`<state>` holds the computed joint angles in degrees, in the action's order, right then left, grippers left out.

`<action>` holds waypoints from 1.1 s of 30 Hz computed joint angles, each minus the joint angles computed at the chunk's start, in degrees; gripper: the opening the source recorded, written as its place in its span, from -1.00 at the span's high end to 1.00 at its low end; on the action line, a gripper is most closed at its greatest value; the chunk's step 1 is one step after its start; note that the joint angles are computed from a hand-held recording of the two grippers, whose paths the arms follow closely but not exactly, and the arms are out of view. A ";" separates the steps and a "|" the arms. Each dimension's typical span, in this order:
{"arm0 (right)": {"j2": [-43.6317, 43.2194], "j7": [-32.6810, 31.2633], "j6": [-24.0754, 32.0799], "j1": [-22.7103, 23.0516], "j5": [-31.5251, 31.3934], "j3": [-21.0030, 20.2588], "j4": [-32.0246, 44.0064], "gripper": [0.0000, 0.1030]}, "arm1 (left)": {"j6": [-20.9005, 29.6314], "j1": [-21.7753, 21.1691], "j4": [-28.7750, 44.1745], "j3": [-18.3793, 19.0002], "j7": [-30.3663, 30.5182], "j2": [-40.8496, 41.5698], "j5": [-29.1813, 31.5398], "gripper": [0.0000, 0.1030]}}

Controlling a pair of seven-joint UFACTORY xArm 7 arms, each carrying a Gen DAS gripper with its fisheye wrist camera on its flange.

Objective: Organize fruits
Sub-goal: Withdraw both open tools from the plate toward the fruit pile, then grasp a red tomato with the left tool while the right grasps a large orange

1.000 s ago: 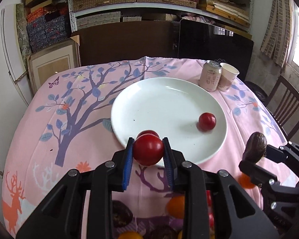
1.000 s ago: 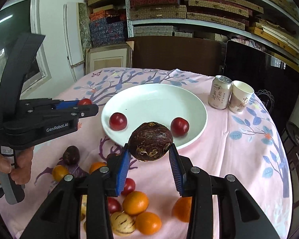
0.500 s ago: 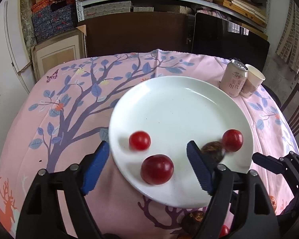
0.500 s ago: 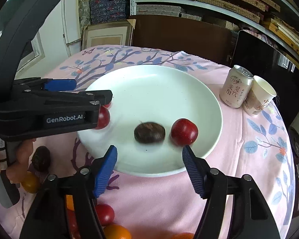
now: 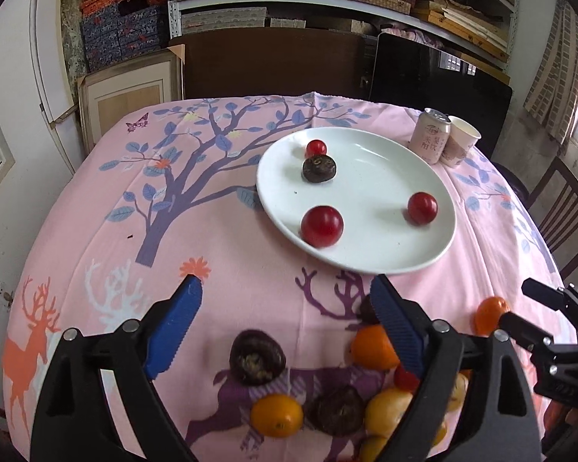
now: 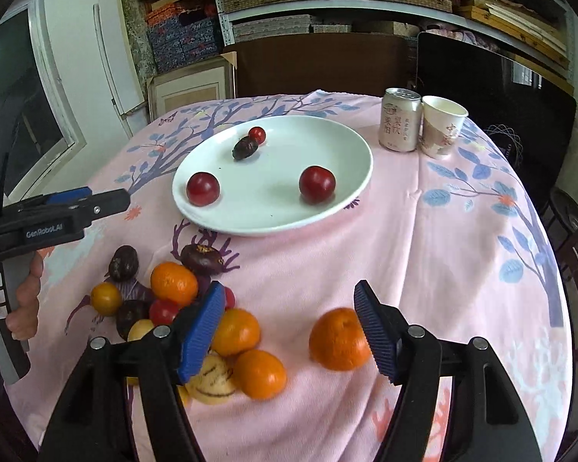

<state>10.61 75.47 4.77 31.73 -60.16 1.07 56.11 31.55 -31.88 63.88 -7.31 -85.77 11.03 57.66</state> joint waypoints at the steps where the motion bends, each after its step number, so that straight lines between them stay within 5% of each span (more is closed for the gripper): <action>1: -1.34 3.90 -0.45 0.91 -3.30 -1.32 -1.50 -0.39 | -0.01 -0.44 -1.83 -0.24 -0.94 -1.41 0.60 -0.69; 8: -8.43 26.50 -1.93 -1.60 -22.54 0.23 -9.11 -0.40 | -0.07 -0.78 -11.39 -4.60 -5.81 -8.09 2.09 -0.69; 23: -11.85 36.68 -2.00 -8.11 -29.62 10.33 -14.77 -0.41 | 1.47 -3.82 -14.08 -8.51 -5.88 -6.18 0.47 -0.68; 28: -11.65 37.07 -2.98 -8.58 -29.70 10.57 -15.32 -0.44 | -1.37 -4.84 -12.39 -7.14 -1.90 -2.55 -1.80 -0.30; 30: -11.47 37.39 -3.36 -8.89 -29.69 10.42 -15.50 -0.44 | -3.43 -5.02 -12.02 -6.25 -0.08 -1.16 -3.26 0.13; 33: -11.01 35.54 -3.15 -9.09 -28.09 10.34 -15.65 -0.44 | -5.14 -6.08 -11.66 -4.35 -1.25 -0.26 -1.88 0.46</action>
<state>-0.41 111.01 1.62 22.64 -88.25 11.42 40.46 26.41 -37.96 52.22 -11.66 -87.01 10.77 55.78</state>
